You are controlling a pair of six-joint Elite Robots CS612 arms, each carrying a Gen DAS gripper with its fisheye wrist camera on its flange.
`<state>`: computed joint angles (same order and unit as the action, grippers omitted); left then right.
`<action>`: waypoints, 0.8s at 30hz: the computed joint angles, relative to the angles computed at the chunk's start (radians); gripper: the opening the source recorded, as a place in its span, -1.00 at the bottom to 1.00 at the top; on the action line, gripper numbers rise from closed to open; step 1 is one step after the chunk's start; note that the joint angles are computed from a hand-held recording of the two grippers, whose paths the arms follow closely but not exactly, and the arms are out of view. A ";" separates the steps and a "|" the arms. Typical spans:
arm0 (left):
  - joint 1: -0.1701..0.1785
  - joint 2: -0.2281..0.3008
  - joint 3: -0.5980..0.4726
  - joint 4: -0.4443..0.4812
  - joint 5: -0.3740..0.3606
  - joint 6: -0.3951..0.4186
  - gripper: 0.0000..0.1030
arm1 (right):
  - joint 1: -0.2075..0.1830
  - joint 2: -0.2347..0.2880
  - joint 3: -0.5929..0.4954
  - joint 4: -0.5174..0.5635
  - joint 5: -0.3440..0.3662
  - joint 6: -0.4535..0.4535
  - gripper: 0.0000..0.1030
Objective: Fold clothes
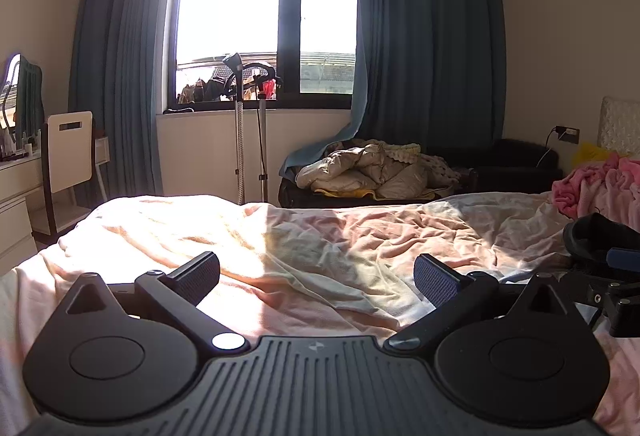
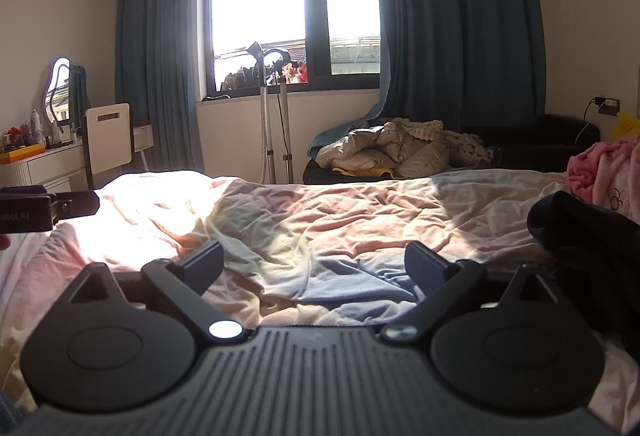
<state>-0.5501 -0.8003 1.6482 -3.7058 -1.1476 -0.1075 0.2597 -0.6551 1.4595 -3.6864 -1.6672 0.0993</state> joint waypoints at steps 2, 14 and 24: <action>0.000 0.002 -0.004 0.001 0.007 -0.002 1.00 | 0.001 0.000 -0.001 0.004 -0.005 -0.008 1.00; -0.005 0.003 -0.006 -0.014 0.050 -0.009 1.00 | 0.001 0.001 0.000 0.004 -0.022 0.032 1.00; -0.005 0.003 -0.002 -0.018 0.031 -0.003 1.00 | 0.002 0.002 0.000 -0.002 -0.027 0.028 1.00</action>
